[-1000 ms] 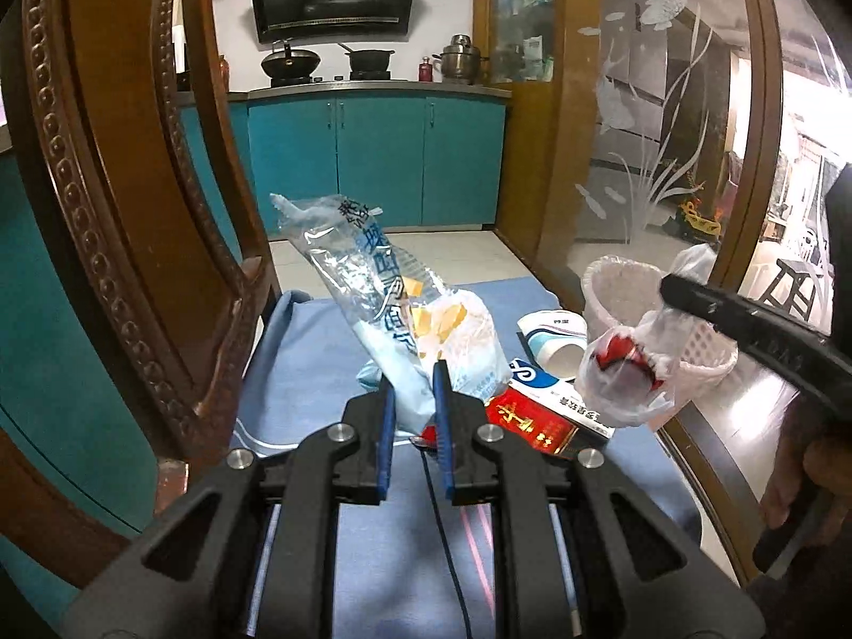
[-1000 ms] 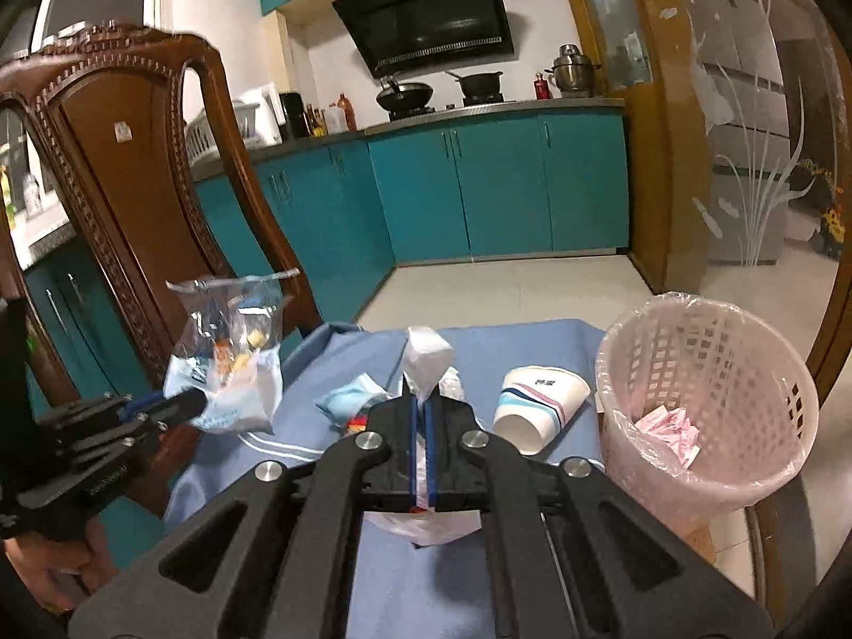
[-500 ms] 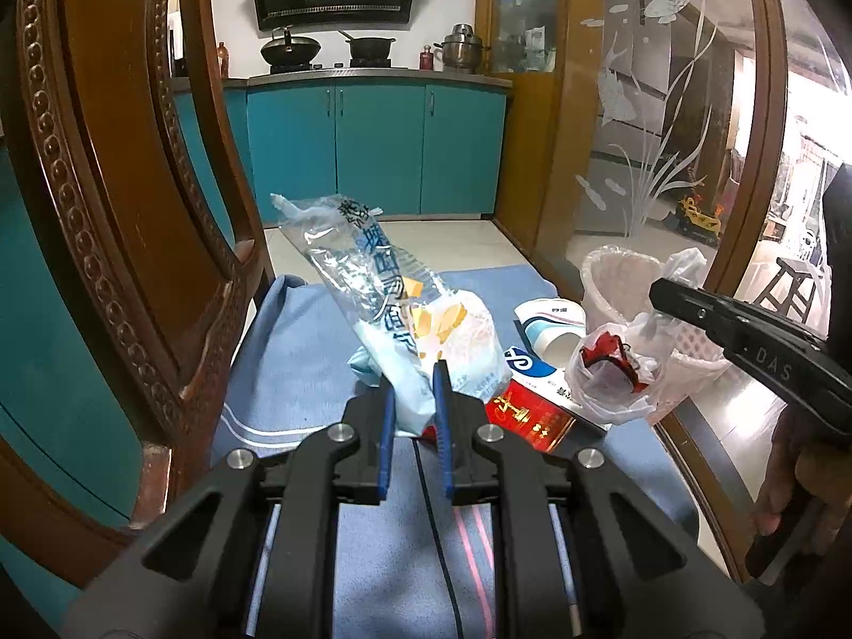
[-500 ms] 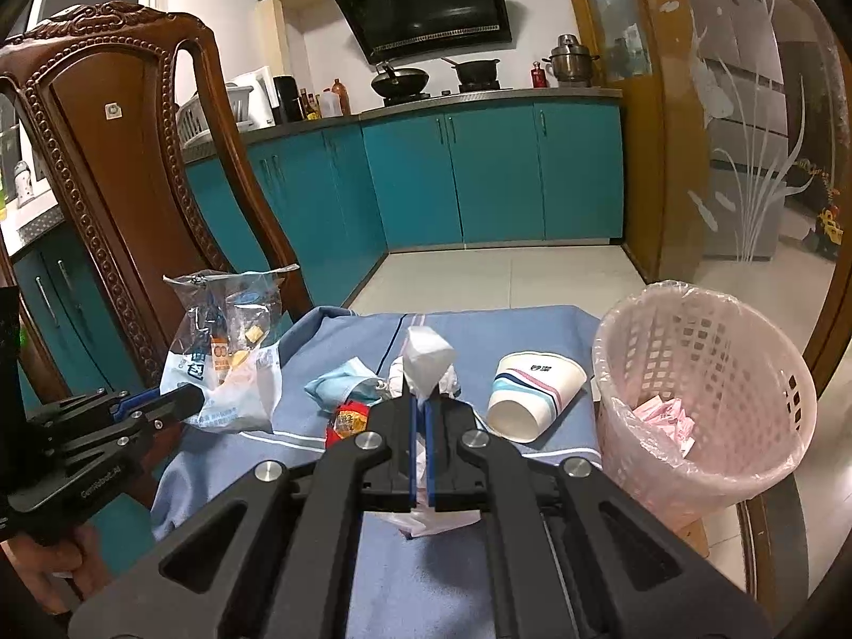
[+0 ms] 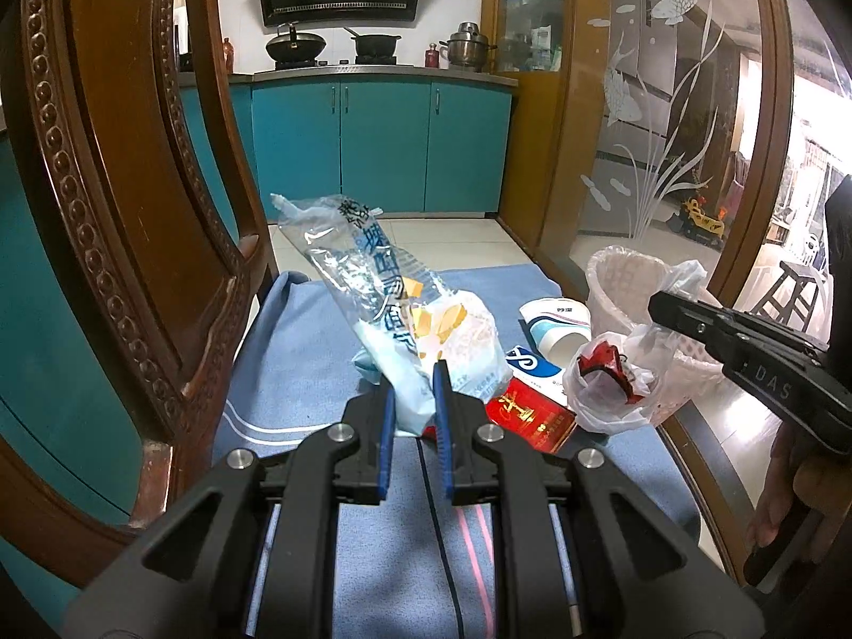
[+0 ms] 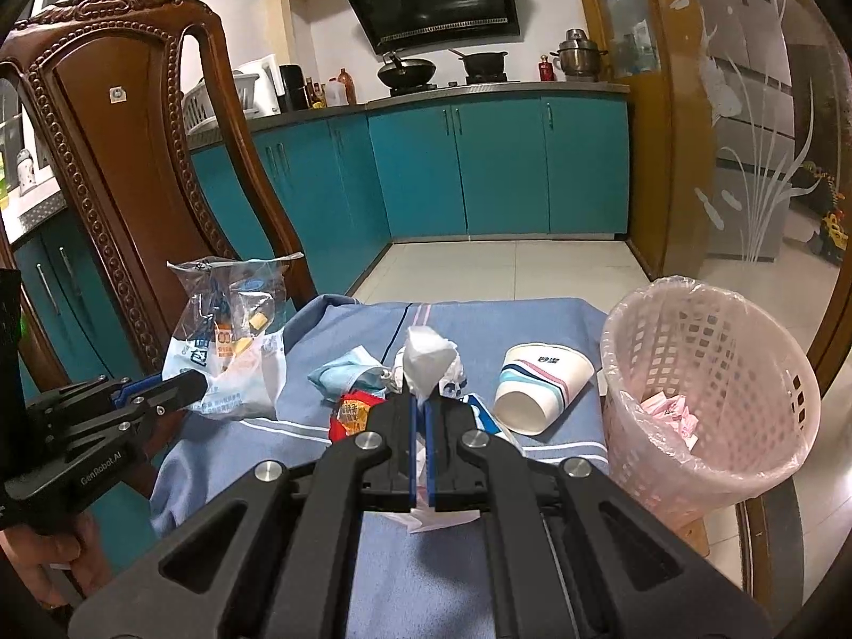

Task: Collect trash
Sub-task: 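Lift the clear snack bag with the left gripper while the right gripper lifts the white bag, then drop the white bag into the wastebasket with the right gripper while the left gripper drops the snack bag in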

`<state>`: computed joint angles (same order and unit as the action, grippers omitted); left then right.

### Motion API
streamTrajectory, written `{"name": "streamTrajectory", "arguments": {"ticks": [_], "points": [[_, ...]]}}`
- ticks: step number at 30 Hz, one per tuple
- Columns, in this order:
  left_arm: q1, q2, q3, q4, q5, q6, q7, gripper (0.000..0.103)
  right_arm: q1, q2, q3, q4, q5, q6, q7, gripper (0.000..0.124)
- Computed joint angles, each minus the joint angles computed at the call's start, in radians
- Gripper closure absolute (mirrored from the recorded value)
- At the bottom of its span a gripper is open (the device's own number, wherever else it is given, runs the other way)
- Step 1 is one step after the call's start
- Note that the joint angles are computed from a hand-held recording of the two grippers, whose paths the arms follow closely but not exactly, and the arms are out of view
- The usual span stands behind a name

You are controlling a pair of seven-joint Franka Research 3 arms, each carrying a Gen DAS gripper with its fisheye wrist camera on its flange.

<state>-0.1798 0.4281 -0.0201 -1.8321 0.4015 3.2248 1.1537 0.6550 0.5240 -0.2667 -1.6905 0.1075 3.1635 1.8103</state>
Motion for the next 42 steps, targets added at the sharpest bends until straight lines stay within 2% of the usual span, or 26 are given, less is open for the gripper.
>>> {"name": "streamTrajectory", "arguments": {"ticks": [26, 27, 30, 33, 34, 35, 37, 38, 39, 40, 41, 42], "points": [[0.013, 0.010, -0.020, 0.018, -0.003, -0.026, 0.009, 0.088, -0.063, 0.010, 0.069, 0.027, -0.013, -0.042, -0.010, 0.121], [0.015, 0.009, -0.023, 0.018, -0.003, -0.027, 0.010, 0.088, -0.060, 0.010, 0.060, 0.026, -0.013, -0.037, -0.004, 0.121], [0.019, 0.011, -0.028, 0.021, -0.005, -0.029, 0.011, 0.088, -0.004, 0.007, -0.042, 0.007, 0.005, 0.043, 0.052, 0.121], [0.003, 0.012, -0.008, 0.018, -0.004, -0.019, -0.001, 0.088, 0.110, 0.031, -0.228, -0.006, 0.090, 0.119, 0.109, 0.121], [-0.002, 0.012, -0.002, 0.017, -0.002, -0.017, -0.004, 0.088, 0.129, 0.044, -0.275, -0.003, 0.126, 0.125, 0.120, 0.121], [-0.002, 0.014, -0.003, 0.019, -0.001, -0.020, -0.003, 0.088, 0.131, 0.055, -0.294, 0.002, 0.151, 0.121, 0.122, 0.121], [-0.004, 0.016, -0.001, 0.019, 0.000, -0.022, -0.005, 0.088, 0.132, 0.095, -0.336, 0.024, 0.208, 0.082, 0.136, 0.112], [-0.006, 0.018, 0.000, 0.021, 0.002, -0.025, -0.005, 0.088, 0.105, 0.106, -0.320, 0.039, 0.219, 0.046, 0.141, 0.087], [-0.007, 0.020, 0.001, 0.023, 0.003, -0.027, -0.006, 0.088, 0.085, 0.115, -0.311, 0.050, 0.222, 0.009, 0.160, 0.058], [-0.008, 0.022, 0.002, 0.025, 0.004, -0.028, -0.007, 0.088, 0.093, 0.128, -0.333, 0.054, 0.228, -0.026, 0.204, 0.052], [-0.008, 0.023, 0.002, 0.027, 0.005, -0.029, -0.007, 0.088, 0.082, 0.121, -0.329, 0.043, 0.210, -0.042, 0.256, 0.052], [-0.010, 0.024, 0.001, 0.028, 0.006, -0.030, -0.007, 0.088, 0.055, 0.096, -0.289, 0.030, 0.241, -0.043, 0.238, 0.052]]}}
